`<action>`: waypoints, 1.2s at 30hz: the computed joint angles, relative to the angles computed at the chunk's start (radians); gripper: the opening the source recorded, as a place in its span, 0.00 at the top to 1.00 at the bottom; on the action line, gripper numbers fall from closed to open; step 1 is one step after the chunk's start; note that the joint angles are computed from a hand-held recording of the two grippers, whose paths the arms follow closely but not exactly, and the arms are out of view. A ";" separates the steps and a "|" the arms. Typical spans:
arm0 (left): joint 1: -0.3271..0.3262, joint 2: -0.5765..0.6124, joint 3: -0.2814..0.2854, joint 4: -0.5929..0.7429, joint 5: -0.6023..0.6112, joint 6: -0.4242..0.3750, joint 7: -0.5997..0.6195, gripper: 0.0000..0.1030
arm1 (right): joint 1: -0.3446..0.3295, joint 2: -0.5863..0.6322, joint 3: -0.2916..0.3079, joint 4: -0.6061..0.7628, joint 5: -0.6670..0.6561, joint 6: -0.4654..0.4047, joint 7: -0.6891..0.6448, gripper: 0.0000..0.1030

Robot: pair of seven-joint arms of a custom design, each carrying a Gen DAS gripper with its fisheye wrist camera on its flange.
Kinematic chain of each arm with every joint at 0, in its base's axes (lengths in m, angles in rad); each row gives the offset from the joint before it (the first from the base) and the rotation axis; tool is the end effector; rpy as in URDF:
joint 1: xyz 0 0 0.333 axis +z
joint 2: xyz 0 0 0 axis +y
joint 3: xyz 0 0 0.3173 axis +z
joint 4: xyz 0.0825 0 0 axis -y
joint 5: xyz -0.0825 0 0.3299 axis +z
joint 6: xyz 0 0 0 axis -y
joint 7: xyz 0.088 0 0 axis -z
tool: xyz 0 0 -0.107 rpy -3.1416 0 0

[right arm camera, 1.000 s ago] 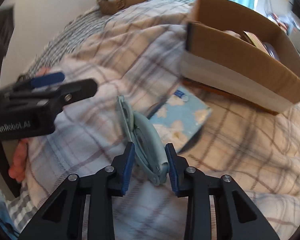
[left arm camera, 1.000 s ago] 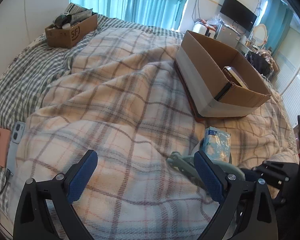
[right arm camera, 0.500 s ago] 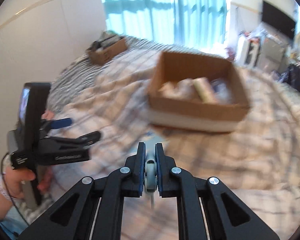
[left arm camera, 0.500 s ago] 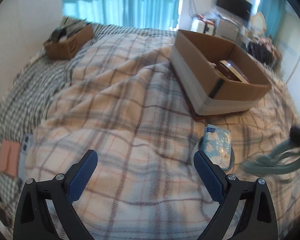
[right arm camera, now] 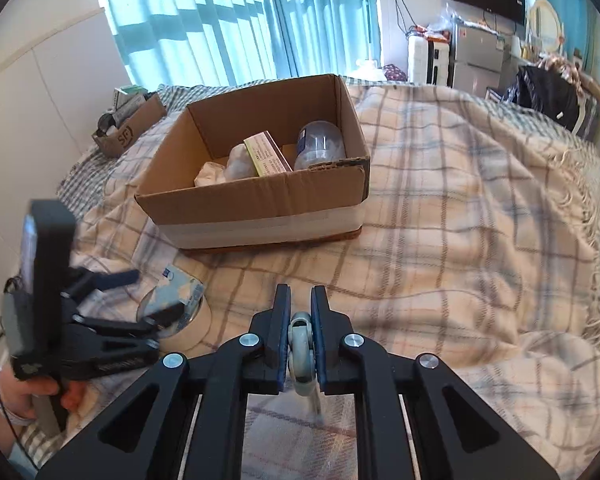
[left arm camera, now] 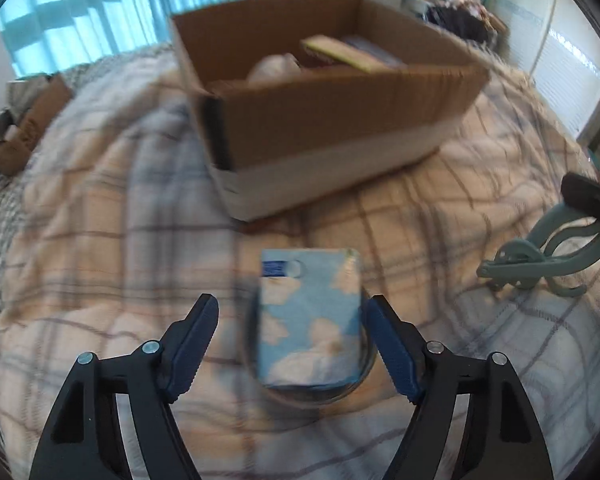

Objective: Organize objects
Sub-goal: 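Grasp tissue pack with left gripper while right grasps teal clip, drop both in box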

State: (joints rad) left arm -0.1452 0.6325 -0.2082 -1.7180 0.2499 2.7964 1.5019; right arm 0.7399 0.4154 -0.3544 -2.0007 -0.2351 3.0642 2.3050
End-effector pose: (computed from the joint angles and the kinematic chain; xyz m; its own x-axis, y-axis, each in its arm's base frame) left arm 0.6344 -0.2204 0.3158 -0.4126 -0.9105 -0.0272 -0.8093 0.3801 -0.4478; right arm 0.5545 0.2703 0.3756 0.0131 -0.9869 -0.1608 -0.7828 0.0899 -0.6157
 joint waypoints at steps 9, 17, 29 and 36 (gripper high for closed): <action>-0.052 0.035 0.028 0.043 0.046 -0.011 -0.028 0.27 | -0.127 0.029 0.141 0.018 0.139 -0.006 -0.111 0.89; 0.048 -0.081 -0.060 -0.118 -0.023 0.117 0.003 0.47 | 0.054 0.022 -0.053 -0.004 0.070 -0.001 -0.023 0.91; 0.255 -0.242 -0.238 -0.214 -0.220 0.208 0.191 0.50 | 0.342 -0.034 -0.363 0.016 -0.283 -0.086 0.278 0.91; 0.226 -0.236 -0.223 -0.116 -0.296 0.177 0.235 0.50 | 0.278 -0.083 -0.296 0.108 -0.387 -0.134 0.281 0.91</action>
State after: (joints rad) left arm 0.0807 0.3965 -0.4308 -1.8345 -0.0465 2.9730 1.7374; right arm 1.0182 0.3324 -0.6502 -1.8930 -0.6222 2.9306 2.5859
